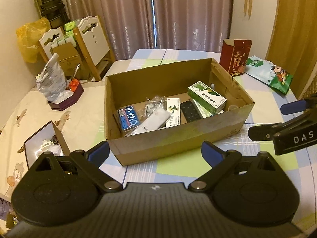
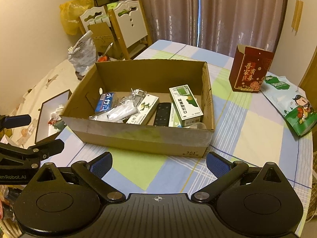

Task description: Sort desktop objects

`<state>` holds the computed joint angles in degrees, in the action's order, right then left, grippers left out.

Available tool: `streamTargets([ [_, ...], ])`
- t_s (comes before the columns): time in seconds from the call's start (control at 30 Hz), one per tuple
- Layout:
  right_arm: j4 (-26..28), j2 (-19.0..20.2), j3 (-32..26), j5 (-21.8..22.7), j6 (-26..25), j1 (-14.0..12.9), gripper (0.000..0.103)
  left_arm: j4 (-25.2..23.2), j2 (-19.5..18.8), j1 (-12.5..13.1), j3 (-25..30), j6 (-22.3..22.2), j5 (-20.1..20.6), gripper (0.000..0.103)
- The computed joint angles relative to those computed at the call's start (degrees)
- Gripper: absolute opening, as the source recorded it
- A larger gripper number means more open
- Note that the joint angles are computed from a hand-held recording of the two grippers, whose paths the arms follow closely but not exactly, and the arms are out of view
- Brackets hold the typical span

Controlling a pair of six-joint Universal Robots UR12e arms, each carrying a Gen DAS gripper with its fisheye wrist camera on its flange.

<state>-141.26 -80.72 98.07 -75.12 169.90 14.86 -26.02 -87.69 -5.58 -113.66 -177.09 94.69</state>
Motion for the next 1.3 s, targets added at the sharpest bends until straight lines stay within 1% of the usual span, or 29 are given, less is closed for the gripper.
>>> streamTargets([
  [0.13,-0.2,0.2,0.0,-1.0,0.3,0.3,0.103,-0.6,0.2,0.2,-0.2,-0.8,-0.7,0.098],
  [0.4,0.8,0.5,0.0,-0.6,0.6,0.4,0.103,-2.8,0.0,0.2,-0.1,-1.9,-0.4,0.098],
  [0.63,1.4,0.9,-0.2,-0.8,0.7,0.7,0.103,-3.6,-0.3,0.1,0.0,-2.2,-0.6,0.098],
  [0.83,1.8,1.1,-0.1,-1.7,1.0,1.1,0.103,-4.0,-0.4,0.5,-0.3,-2.2,-0.9,0.098],
  [1.3,2.3,1.4,0.0,-2.2,2.4,2.0,0.103,-4.5,-0.7,1.6,-1.0,-0.9,-1.5,0.098],
])
